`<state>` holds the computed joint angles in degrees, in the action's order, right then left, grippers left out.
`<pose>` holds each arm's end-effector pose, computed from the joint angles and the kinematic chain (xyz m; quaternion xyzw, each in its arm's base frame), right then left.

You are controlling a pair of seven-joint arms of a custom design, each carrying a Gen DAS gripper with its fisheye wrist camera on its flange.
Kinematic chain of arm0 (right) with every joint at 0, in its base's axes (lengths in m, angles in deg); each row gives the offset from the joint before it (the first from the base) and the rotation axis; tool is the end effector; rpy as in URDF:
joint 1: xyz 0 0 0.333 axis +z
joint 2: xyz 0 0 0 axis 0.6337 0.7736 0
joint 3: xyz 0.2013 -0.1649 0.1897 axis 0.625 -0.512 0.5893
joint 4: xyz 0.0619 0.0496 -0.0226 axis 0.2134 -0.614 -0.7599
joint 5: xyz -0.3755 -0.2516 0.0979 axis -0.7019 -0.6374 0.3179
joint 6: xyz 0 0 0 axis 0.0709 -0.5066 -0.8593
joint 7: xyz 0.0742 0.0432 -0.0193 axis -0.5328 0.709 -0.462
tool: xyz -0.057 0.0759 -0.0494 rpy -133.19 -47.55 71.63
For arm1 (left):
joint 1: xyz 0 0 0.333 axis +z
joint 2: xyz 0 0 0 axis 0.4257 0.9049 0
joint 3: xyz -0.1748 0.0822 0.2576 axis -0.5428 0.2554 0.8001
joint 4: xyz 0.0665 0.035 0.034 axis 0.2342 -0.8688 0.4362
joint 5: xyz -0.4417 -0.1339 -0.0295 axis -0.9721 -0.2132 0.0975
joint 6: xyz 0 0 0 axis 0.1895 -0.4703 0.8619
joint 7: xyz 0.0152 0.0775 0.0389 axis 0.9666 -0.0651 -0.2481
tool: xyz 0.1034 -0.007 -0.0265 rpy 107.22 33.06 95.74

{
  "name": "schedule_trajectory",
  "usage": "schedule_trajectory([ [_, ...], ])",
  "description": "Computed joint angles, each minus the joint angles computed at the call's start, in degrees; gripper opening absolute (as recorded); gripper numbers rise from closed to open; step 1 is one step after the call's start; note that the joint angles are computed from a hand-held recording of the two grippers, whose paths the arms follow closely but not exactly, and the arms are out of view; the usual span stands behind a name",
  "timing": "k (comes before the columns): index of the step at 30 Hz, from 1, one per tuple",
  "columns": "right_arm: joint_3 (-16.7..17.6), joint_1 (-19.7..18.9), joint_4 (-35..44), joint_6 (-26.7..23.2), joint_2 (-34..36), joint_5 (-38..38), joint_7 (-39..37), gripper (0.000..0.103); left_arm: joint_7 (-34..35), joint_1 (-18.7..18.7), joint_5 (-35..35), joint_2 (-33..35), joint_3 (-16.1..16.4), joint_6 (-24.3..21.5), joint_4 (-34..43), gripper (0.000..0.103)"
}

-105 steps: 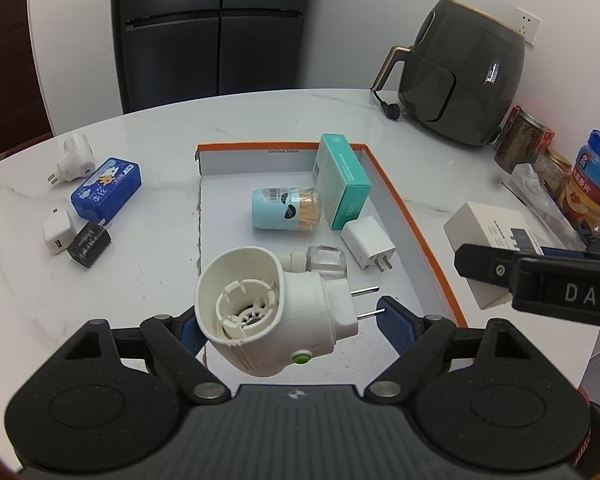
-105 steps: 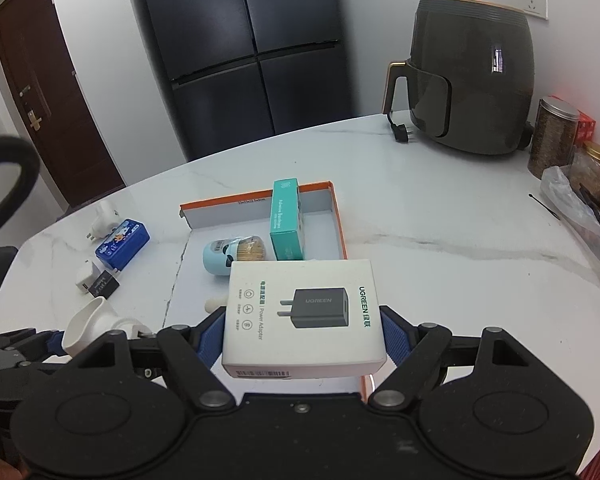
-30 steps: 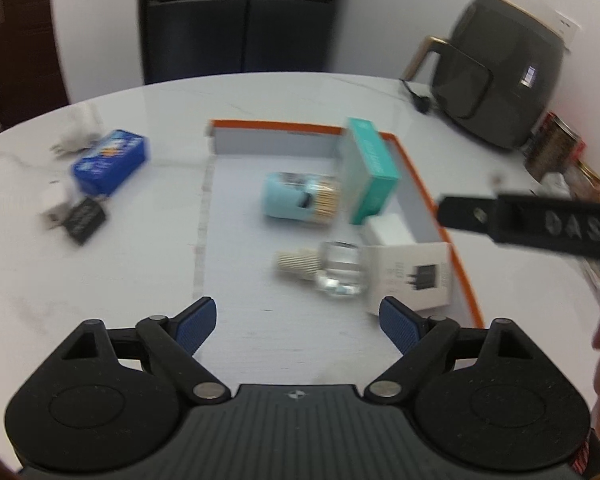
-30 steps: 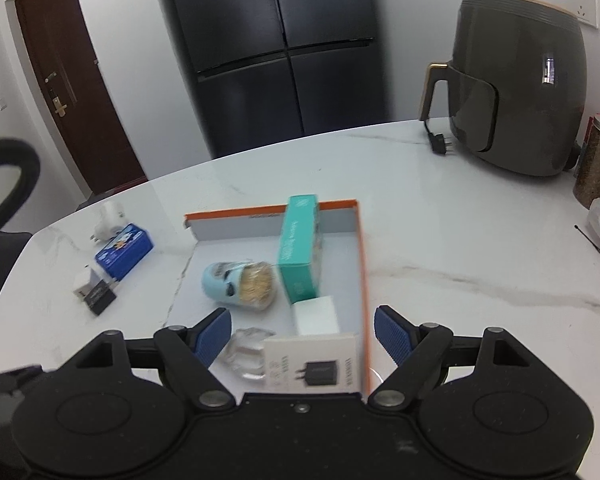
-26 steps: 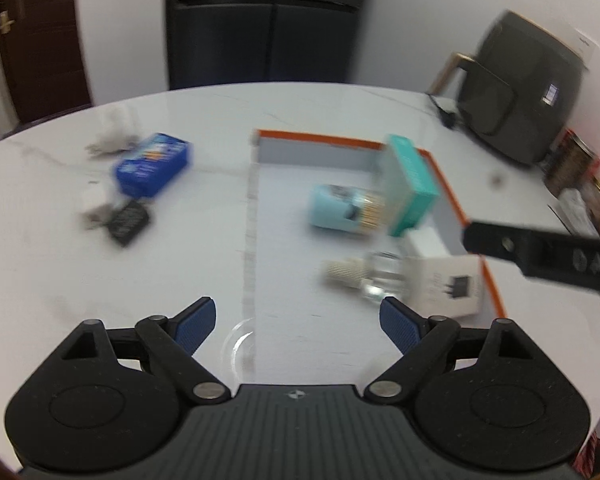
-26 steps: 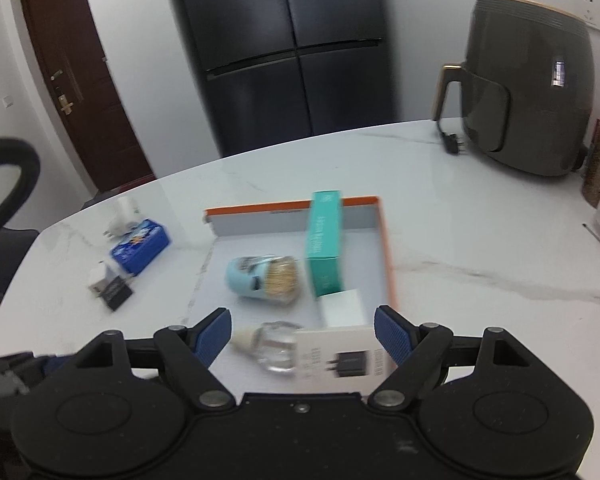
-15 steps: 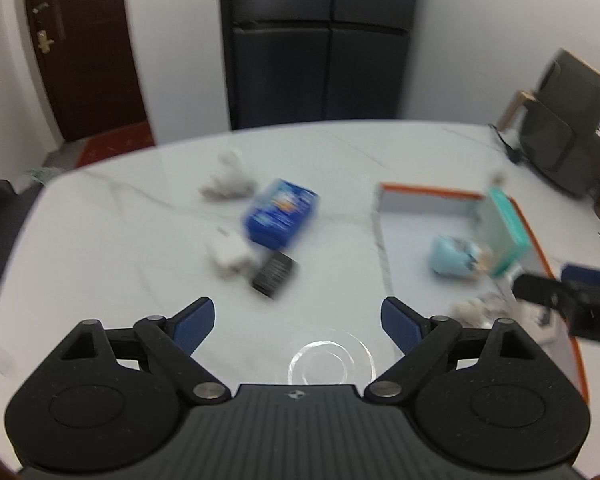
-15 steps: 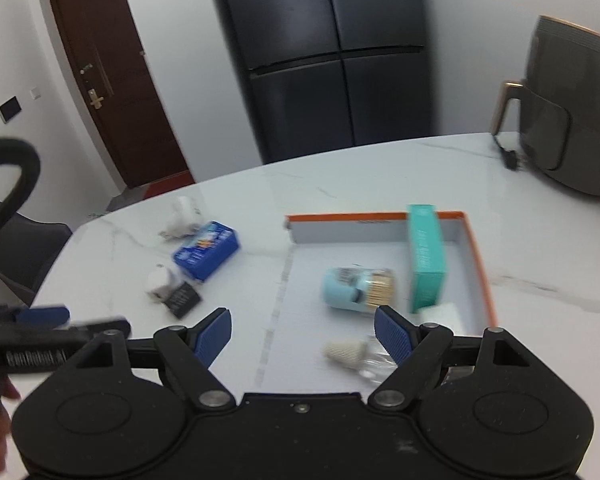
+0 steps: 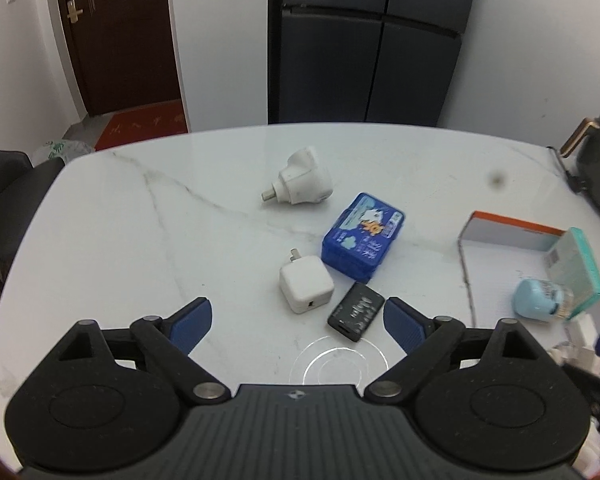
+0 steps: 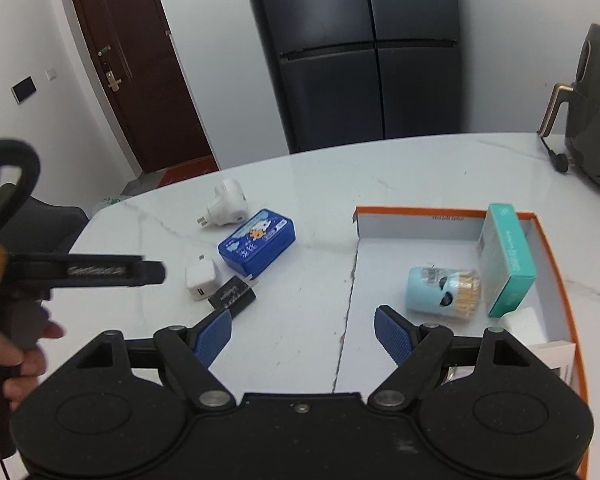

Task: Organize rigid objects
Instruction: 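Move the left gripper to the white square charger while the right gripper approaches the blue box, then grasp the white square charger with the left gripper while the right gripper grasps the blue box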

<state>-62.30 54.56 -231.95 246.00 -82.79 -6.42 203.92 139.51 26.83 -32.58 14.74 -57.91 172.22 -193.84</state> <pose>0.4477 0.2172 0.5149 -0.6167 0.6517 -0.2111 0.3878 0.5305 -0.0964 0.5113 -0.6704 0.6637 -0.2458 0.2227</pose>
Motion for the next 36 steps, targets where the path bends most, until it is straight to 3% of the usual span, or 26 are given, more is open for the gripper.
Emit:
schedule_trajectory([
  [6, 1.49, -1.51, 0.89, -0.39, 2.31, -1.03, 2.36, 0.094, -3.77, 1.77, 3.26, 7.16, -0.66, 0.20, 3.58, 0.094],
  [14, 1.92, -2.67, 3.23, -0.26, 6.45, -3.02, 5.24, 0.094, -7.79, 0.21, 5.36, 15.07, 1.36, 1.23, 7.93, 0.089],
  [16, 1.69, -2.61, 4.29, -0.23, 7.78, -3.28, 5.69, 0.094, -7.24, -0.33, 5.05, 15.92, 2.04, 1.67, 8.23, 0.083],
  [18, 1.37, -2.38, 5.45, -0.23, 9.10, -3.51, 5.78, 0.094, -5.73, -0.67, 5.25, 15.39, 2.58, 4.18, 7.04, 0.073],
  [19, 1.29, -2.32, 6.18, -0.19, 9.89, -3.72, 5.78, 0.094, -4.61, -0.80, 4.86, 14.96, 2.83, 5.21, 6.40, 0.060],
  [21, 0.74, -1.66, 7.82, -0.21, 11.66, -3.46, 5.36, 0.094, -2.63, -0.85, 3.53, 14.27, 3.33, 6.51, 5.50, 0.043],
  [24, -0.15, -0.33, 11.43, -0.28, 15.38, -2.04, 4.60, 0.094, 5.07, -2.34, -5.78, 12.82, 5.61, 7.01, 4.16, 0.042],
  [27, -1.30, 1.38, 16.09, -0.02, 19.99, 1.40, 4.00, 0.095, 6.98, -1.22, -6.71, 10.75, 5.42, 7.43, 2.29, 0.042],
  [31, -0.96, 1.54, 24.66, -1.57, 27.34, 0.11, 9.25, 0.097, 10.73, -0.87, -10.27, 7.36, 6.18, 7.67, -0.45, 0.042],
  [36, -2.41, 4.04, 37.81, -9.94, 37.49, -2.15, 13.33, 0.098, 13.09, 0.52, -11.28, 4.49, 6.12, 8.47, -3.08, 0.042],
])
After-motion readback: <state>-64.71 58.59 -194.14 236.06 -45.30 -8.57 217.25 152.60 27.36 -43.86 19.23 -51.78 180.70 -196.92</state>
